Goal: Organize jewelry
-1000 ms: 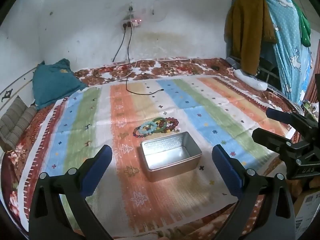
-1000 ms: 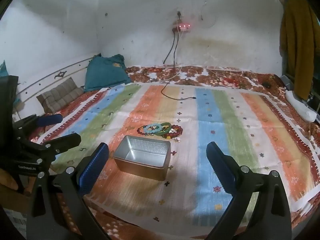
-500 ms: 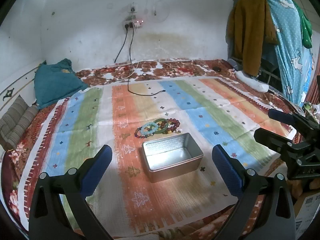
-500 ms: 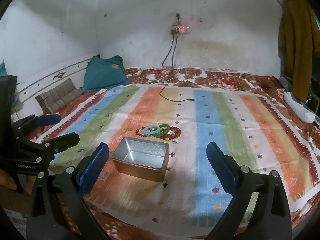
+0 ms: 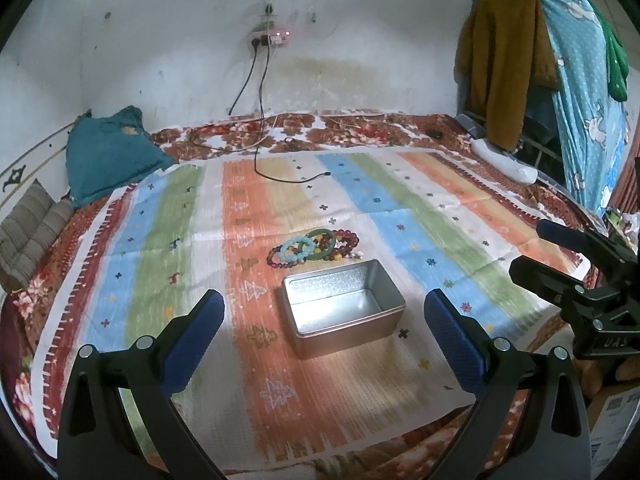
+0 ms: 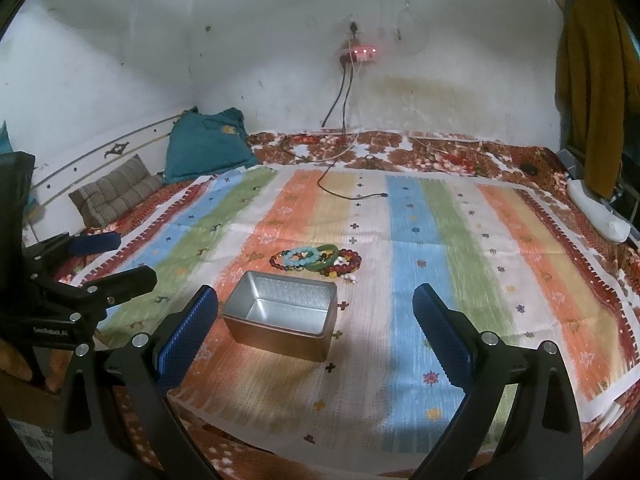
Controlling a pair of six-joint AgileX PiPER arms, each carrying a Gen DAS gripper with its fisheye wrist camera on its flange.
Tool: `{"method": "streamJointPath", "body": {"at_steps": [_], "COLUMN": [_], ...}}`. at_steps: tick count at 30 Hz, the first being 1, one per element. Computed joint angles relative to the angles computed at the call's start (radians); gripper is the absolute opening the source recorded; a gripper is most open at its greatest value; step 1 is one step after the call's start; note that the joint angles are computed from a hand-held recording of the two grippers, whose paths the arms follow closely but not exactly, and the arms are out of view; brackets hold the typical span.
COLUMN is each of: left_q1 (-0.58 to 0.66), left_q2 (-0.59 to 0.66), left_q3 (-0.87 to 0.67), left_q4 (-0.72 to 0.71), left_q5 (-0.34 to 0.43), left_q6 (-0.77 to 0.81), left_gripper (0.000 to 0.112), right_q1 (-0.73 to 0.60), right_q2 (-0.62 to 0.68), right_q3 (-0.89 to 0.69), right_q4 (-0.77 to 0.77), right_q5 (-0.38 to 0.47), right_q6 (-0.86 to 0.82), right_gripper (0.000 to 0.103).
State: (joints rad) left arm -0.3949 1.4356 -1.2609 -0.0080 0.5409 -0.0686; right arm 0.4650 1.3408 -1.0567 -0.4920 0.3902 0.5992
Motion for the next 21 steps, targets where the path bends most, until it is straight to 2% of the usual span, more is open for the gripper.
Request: {"method": "streamJointPath", "body": {"at_steps": [9, 14, 21], "left_q1": [0.004, 0.010, 0.013], "left_q2": [0.004, -0.002, 0.021], "left_q3": [-0.012, -0.002, -0.031], "left_q4": [-0.011, -0.011, -0.010], "left_q5": [0.012, 0.005, 0.036], "left_q6": [0.009, -0.004, -0.003], "left_gripper": [0.097, 0.097, 0.097], "right_q1": [0.007, 0.021, 0.002], "right_q2": [0.006, 0.018, 0.039], "right_q3": [0.023, 0.013, -0.026], "right_q4": [-0.011, -0.026, 0.044], "right_q5": [-0.015, 0.007, 0.034], "right_q6": [0.015, 0.037, -0.033], "right_gripper": [0.099, 0.099, 0.099]}}
